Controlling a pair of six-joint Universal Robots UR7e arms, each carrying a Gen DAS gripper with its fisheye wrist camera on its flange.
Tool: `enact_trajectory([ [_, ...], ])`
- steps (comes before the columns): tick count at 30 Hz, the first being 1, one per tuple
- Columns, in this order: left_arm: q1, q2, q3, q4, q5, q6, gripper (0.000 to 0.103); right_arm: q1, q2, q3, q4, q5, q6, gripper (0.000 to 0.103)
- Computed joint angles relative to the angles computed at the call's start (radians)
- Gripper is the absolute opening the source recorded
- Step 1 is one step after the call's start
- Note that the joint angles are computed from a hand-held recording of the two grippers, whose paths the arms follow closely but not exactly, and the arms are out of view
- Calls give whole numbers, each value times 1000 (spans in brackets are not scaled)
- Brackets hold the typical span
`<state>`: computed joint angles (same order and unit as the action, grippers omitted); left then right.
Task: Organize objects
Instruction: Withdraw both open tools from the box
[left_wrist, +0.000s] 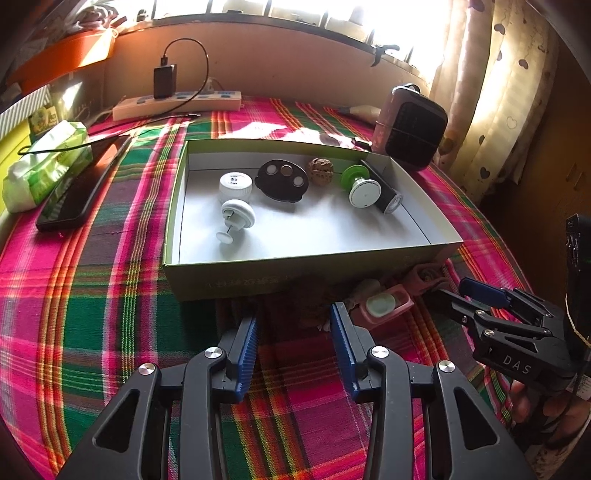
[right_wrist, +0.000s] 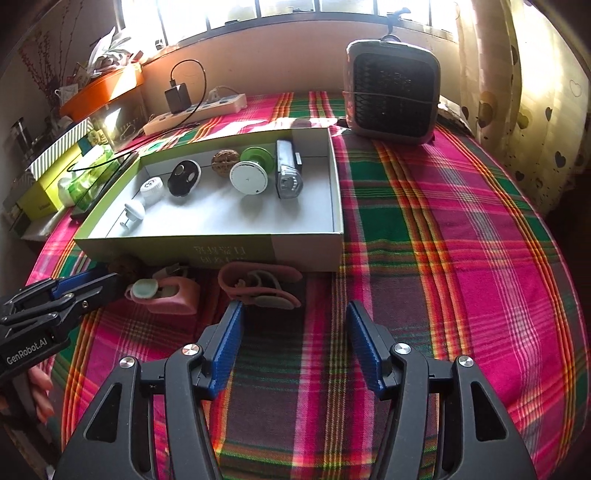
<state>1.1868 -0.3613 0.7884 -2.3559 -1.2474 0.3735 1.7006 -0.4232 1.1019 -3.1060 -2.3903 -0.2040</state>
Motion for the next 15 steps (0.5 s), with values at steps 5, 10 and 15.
enact_trajectory([
  [5,2,5,-10,8,-9,-4,37,5,-11,25,-45,31,8,57],
  [10,4,10,-22,17,-14,-6,37,17,39,-53,-50,54,-29,57],
  [15,7,13,-28,21,-23,-10,37,22,84,-132,1,11,-14,57],
])
